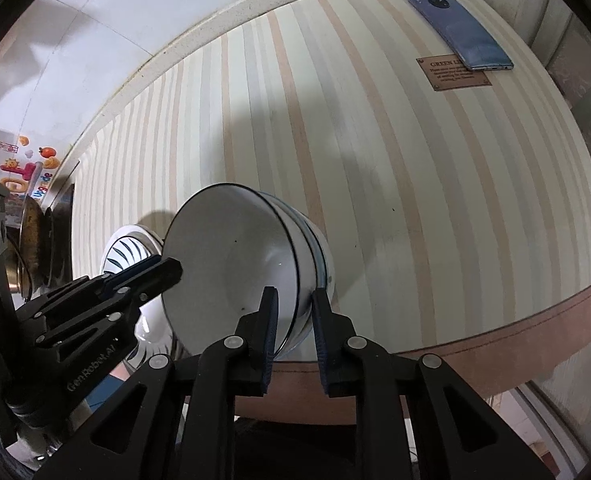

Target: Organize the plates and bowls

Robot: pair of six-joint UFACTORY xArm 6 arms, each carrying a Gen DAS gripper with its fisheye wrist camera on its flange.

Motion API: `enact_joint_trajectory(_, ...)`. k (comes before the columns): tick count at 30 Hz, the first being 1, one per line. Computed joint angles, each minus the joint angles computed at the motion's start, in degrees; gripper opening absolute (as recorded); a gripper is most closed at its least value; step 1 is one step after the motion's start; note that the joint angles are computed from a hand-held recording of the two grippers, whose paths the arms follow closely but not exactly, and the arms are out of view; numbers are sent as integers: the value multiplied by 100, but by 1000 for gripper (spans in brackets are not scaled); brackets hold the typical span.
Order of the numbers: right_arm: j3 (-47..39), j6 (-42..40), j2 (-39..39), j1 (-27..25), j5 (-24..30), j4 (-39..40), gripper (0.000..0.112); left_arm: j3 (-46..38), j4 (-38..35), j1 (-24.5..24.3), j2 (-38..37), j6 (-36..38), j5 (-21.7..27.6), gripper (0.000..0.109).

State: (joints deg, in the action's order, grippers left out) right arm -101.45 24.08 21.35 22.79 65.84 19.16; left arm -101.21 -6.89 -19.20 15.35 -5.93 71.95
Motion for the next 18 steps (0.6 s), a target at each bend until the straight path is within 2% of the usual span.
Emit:
enact_joint_trajectory(1,23,29,-63,21,-2,-42,22,25,-8,13,-81,3,-23,13)
enact_joint_trajectory(5,239,218,-485,184,-115,-417,63,144,-71,66,-435,189,-91,15)
enact_joint_trajectory(8,390,429,-807,297,-246,-637,82,257,-117,102,-758,358,-160,24)
enact_joint_trajectory(11,573,707,-1157,401,-359,-857,90,317,-224,157,-1015,486,-170,42)
enact_joint_trajectory(13,575,890,-1322,482,-286,-1114,92,315,-268,170,-1130,534,-187,69)
enact_joint_trajectory(15,642,1005,-1495,536,-319,-1256,94,322,-316,184,-1257,585,-213,78)
enact_joint_trajectory(18,724,1238,-1767,657,-259,-1525,96,366,-390,187,-1458,637,-236,79)
